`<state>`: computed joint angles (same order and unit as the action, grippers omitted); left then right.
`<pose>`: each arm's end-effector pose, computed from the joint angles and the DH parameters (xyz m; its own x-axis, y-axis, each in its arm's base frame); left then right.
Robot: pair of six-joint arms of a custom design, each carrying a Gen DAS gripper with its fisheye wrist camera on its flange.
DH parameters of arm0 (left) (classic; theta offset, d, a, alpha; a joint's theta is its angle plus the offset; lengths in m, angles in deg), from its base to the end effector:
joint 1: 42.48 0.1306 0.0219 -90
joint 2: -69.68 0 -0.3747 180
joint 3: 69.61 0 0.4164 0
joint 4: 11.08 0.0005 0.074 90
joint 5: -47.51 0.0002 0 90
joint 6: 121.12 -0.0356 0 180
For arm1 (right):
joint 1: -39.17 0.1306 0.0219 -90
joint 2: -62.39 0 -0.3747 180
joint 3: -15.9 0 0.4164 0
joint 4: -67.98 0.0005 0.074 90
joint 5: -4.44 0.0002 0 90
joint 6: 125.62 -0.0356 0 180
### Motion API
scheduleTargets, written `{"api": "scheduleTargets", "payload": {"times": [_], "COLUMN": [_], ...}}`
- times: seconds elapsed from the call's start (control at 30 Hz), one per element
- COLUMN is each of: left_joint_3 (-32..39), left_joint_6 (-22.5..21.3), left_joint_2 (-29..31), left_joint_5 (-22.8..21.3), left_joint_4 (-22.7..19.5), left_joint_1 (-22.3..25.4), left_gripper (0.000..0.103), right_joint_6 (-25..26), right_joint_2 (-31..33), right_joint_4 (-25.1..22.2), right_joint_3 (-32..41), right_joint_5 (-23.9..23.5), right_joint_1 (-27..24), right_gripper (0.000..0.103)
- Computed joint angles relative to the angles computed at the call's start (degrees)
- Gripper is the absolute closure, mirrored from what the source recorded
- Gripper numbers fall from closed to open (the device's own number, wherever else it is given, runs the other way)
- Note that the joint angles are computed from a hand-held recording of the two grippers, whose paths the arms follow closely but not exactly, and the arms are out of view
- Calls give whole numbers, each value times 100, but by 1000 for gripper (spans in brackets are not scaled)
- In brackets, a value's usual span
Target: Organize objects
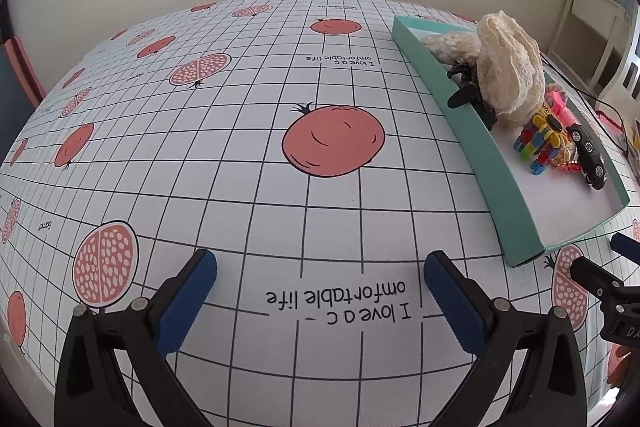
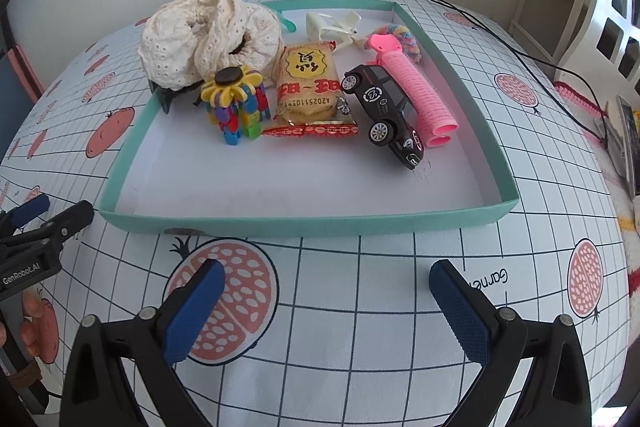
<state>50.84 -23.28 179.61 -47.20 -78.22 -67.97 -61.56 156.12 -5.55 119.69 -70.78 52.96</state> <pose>0.5599 -0.2642 0.4674 -0.7997 0.2306 -0.5544 0.2817 0.9595 -0.0071 0.4923 0.1110 0.4801 -0.8338 0.2309 -0.5015 0.2723 0.9621 -0.0099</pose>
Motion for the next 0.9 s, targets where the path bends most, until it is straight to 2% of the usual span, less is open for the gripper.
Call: {"api": "scheduleTargets", "payload": {"times": [0.43, 0.9], "left_joint_3": [-163, -197], "left_joint_6": [-34, 4], "left_joint_2": [-89, -115], "left_joint_5": [16, 38], "left_joint_4": [198, 231], "left_joint_1": [15, 29], "left_gripper": [0, 0], "right_joint_6": [-27, -26], "right_joint_2": [0, -14], "right_joint_4": [51, 50], "right_joint_3": [-20, -32], "right_joint_5": [45, 44], "right_joint_1": [-1, 2], "right_gripper": [0, 0]}}
